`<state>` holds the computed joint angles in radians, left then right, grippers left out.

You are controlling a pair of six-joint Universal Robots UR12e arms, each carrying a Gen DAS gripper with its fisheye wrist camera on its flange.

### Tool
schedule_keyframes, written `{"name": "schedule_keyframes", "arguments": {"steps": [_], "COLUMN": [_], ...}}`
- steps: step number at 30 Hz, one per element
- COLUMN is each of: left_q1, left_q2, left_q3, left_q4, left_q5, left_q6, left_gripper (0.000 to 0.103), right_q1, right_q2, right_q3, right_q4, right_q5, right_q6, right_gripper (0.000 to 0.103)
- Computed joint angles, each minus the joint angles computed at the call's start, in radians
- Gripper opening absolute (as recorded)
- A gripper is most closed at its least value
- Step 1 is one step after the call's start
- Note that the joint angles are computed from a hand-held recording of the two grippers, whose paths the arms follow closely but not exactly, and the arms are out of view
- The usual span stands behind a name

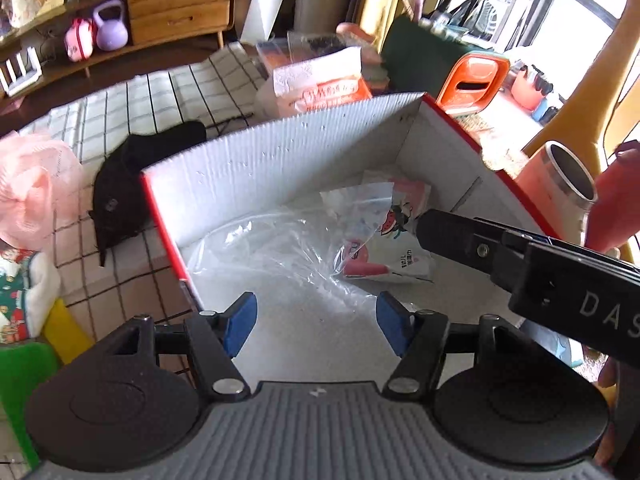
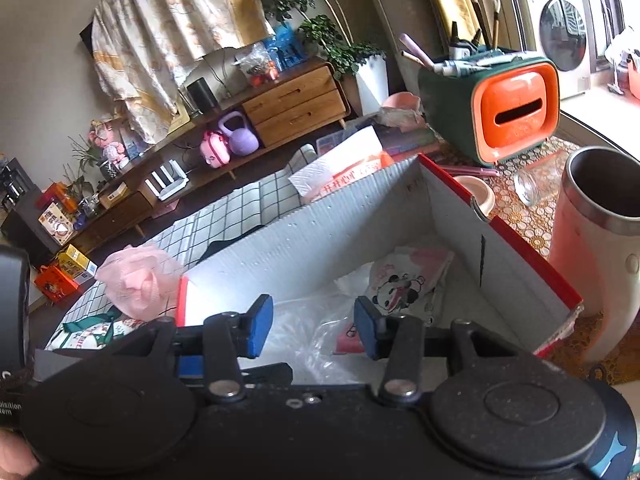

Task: Organize soft objects
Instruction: 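Open the left tool to drop the bag while the right tool releases the packet into the box, then move both open tools back over the remaining items on the table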

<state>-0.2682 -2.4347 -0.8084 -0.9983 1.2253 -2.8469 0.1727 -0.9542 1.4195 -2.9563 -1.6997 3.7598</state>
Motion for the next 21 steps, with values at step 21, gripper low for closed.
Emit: {"name": "schedule_keyframes", "arguments": {"steps": [21], "left_q1": [0.090], "left_q2": [0.190], "left_q3": [-0.308], "left_q4": [0.250], "left_q5": [-0.083], "left_q6": [0.098], "left_gripper": [0.067], "right_q1": [0.079], "right_q2": [-0.055], "right_q3": [0.056], "right_q4": [-0.084], "right_q5": [-0.077], "right_q6": [-0.032], "right_gripper": [0.088]}}
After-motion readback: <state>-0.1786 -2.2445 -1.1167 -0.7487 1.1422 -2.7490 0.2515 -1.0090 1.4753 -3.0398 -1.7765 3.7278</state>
